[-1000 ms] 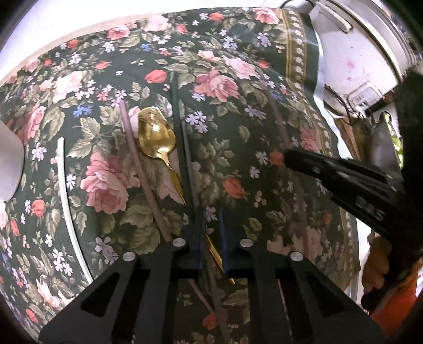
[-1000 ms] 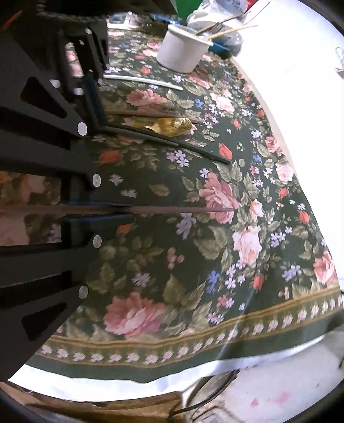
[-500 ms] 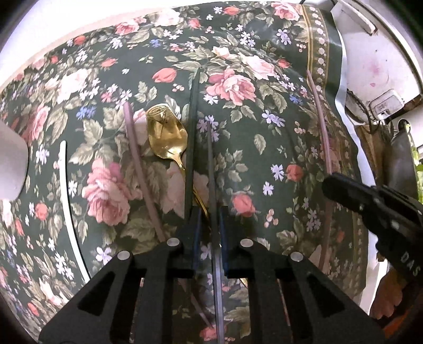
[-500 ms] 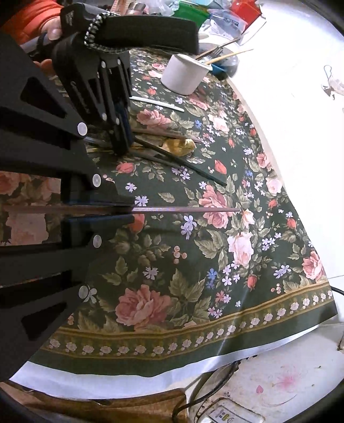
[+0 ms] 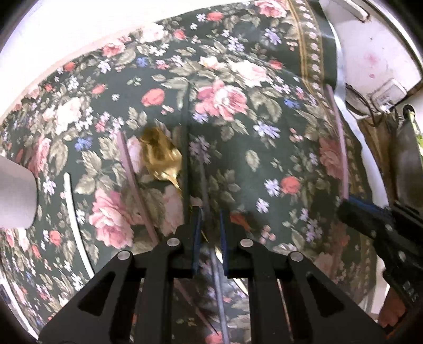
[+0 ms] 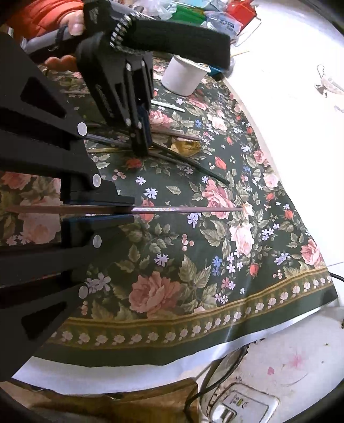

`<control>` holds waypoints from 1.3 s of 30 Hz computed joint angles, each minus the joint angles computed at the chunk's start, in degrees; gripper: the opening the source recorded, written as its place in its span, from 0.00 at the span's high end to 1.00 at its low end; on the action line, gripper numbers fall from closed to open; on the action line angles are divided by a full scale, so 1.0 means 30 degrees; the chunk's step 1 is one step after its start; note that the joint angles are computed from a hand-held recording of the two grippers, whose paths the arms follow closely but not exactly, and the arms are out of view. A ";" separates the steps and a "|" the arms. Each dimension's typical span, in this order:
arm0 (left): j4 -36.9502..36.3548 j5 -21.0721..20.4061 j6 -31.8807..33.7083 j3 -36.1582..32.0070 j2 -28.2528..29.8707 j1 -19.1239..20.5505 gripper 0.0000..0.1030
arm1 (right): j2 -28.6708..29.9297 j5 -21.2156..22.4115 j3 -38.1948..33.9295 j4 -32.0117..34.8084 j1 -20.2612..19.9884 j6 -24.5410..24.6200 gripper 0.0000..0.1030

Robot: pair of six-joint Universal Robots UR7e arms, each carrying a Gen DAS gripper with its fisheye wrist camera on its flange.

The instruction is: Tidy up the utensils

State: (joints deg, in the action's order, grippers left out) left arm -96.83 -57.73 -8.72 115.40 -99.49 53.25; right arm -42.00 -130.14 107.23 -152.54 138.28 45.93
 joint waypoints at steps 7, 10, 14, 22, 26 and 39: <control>-0.0029 -0.0822 0.0666 -0.0809 0.0876 0.1035 0.89 | -0.0283 -0.0087 0.0274 0.0212 0.0181 0.0659 0.94; 0.0096 -0.1660 0.0303 -0.1325 0.1187 0.1672 0.89 | -0.0338 -0.0158 0.0293 0.0253 0.0256 0.0856 0.94; 0.0646 -0.2703 0.0418 -0.1724 0.1257 0.2187 0.88 | -0.0352 -0.0186 0.0264 0.0032 0.0335 0.0838 0.94; 0.0645 -0.2609 0.1214 -0.0873 0.0421 0.1694 0.97 | -0.0064 -0.0657 -0.0181 -0.0338 0.0546 0.0501 0.95; 0.0334 -0.2211 0.1285 -0.0305 -0.0183 0.1066 0.97 | 0.0222 -0.0918 -0.0632 0.0457 0.0539 0.0703 0.95; 0.0310 -0.1674 0.2363 -0.0853 -0.3110 -0.0611 0.97 | 0.0743 0.0808 -0.1067 0.2966 -0.1314 0.2753 0.88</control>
